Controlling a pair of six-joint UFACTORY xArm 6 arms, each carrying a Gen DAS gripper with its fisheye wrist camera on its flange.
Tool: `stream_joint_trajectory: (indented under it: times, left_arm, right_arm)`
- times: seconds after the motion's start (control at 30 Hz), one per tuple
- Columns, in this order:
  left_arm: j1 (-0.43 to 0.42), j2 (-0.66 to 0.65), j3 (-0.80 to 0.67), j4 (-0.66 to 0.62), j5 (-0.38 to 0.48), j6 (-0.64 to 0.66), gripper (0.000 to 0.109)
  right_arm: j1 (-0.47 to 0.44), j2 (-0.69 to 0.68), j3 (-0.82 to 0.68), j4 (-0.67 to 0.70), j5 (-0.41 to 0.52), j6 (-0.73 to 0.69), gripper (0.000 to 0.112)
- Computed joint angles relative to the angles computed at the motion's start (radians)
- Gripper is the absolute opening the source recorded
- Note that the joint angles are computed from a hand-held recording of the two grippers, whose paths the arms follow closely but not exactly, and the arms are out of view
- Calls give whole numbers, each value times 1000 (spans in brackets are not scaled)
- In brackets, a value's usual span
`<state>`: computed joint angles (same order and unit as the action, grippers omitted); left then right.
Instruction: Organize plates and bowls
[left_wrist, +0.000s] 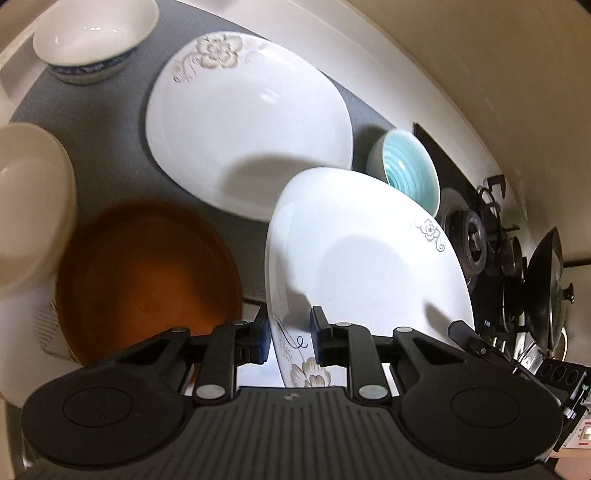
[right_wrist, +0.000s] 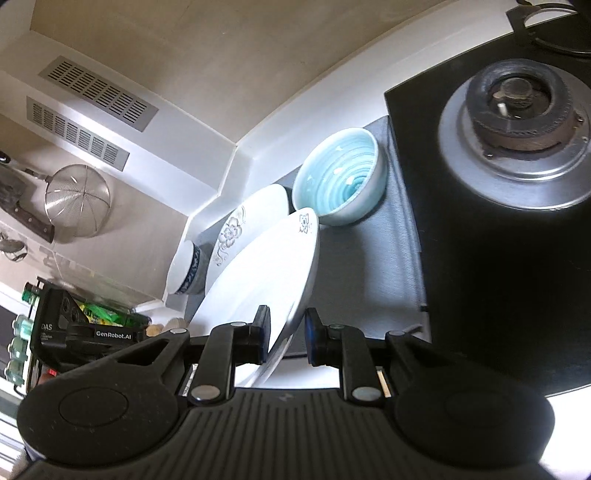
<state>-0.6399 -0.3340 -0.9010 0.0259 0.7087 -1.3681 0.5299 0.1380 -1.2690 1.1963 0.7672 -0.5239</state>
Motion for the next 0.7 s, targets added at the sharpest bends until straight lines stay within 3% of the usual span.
stream_joint_trajectory:
  times: [0.27, 0.57, 0.7]
  left_arm:
    - [108, -87, 32, -42, 47, 139, 23]
    - [247, -81, -31, -120, 125, 392, 23]
    - [290, -62, -48, -164, 133, 500, 23]
  right_arm:
    - [86, 88, -137, -56, -79, 78, 21]
    - [166, 165, -236, -103, -200, 205, 21]
    - [196, 196, -269, -195, -248, 309, 21]
